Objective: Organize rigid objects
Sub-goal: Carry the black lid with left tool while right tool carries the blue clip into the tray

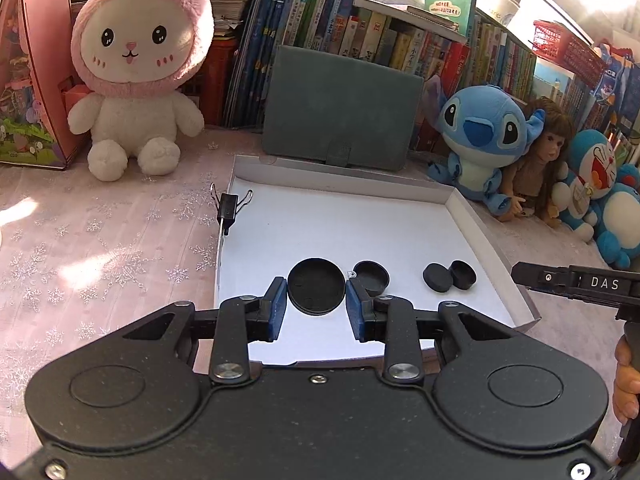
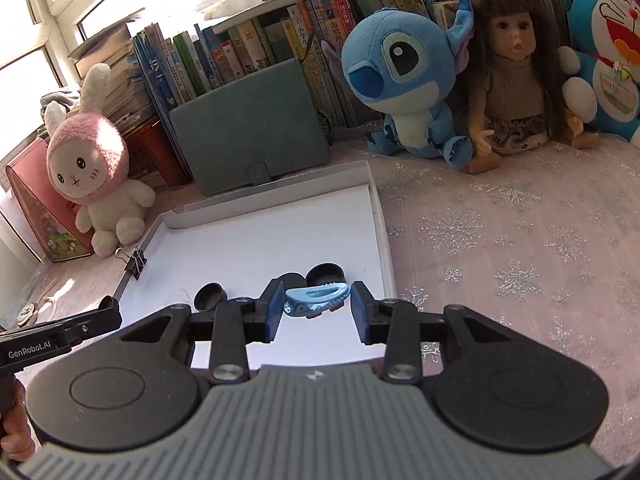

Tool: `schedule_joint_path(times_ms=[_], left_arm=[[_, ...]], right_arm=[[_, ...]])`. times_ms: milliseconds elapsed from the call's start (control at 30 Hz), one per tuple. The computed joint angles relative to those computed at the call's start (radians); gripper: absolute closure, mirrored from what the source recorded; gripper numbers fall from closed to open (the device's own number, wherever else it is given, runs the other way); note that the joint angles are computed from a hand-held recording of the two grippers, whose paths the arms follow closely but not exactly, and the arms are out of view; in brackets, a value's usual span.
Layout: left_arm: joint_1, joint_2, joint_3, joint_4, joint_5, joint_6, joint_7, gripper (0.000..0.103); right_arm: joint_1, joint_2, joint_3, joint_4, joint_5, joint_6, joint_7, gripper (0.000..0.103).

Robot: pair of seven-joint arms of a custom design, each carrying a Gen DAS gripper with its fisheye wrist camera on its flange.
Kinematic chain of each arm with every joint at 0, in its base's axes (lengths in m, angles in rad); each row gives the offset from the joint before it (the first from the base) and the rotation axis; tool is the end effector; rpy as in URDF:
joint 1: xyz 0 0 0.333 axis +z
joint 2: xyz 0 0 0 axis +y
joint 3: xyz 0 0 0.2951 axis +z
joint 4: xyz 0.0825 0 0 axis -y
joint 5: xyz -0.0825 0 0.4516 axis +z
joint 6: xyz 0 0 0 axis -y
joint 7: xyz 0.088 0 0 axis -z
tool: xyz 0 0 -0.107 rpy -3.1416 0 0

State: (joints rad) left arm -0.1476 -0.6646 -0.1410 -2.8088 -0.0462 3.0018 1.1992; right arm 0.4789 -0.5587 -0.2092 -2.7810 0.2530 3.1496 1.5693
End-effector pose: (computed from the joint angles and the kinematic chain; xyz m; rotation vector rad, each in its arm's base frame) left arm 0.4297 -0.1195 0.4347 -1.8880 1.6806 -0.9910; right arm 0.4489 0.1063 0.4152 -1.5902 1.6001 -0.4360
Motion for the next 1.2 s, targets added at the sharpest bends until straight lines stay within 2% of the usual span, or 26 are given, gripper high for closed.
schedule_joint_path(times_ms=[67, 167, 333, 433, 533, 767, 900, 1033, 1200], left_arm=[[0.025, 0.038, -0.015, 0.029, 0.006, -0.009, -0.015, 0.073], [0.040, 0.088, -0.017, 0.064, 0.012, -0.026, -0.027, 0.073], [0.074, 0.144, -0.038, 0.098, 0.036, -0.036, -0.056, 0.073], [0.072, 0.167, -0.030, 0.113, 0.040, -0.043, -0.063, 0.073], [0.078, 0.186, -0.031, 0.126, 0.046, -0.043, -0.072, 0.073], [0.091, 0.225, -0.036, 0.160, 0.066, -0.051, -0.094, 0.073], [0.066, 0.248, -0.007, 0.175, 0.045, -0.051, -0.075, 0.073], [0.071, 0.261, -0.011, 0.184, 0.043, -0.051, -0.069, 0.073], [0.061, 0.273, 0.000, 0.189, 0.028, -0.045, -0.055, 0.073]], right_arm=[[-0.011, 0.030, 0.016, 0.027, 0.005, -0.014, 0.017, 0.061], [0.012, 0.068, -0.002, 0.067, 0.025, -0.044, 0.007, 0.061], [-0.038, 0.125, 0.061, 0.115, 0.035, -0.068, 0.013, 0.061], [0.015, 0.146, 0.020, 0.142, 0.080, -0.084, -0.030, 0.061], [0.051, 0.163, 0.008, 0.166, 0.135, -0.102, -0.074, 0.061], [0.002, 0.231, 0.106, 0.233, 0.181, -0.152, -0.063, 0.061], [-0.017, 0.257, 0.137, 0.253, 0.209, -0.168, -0.057, 0.061], [-0.048, 0.274, 0.172, 0.262, 0.198, -0.166, -0.030, 0.061], [-0.065, 0.293, 0.189, 0.274, 0.185, -0.165, -0.005, 0.061]])
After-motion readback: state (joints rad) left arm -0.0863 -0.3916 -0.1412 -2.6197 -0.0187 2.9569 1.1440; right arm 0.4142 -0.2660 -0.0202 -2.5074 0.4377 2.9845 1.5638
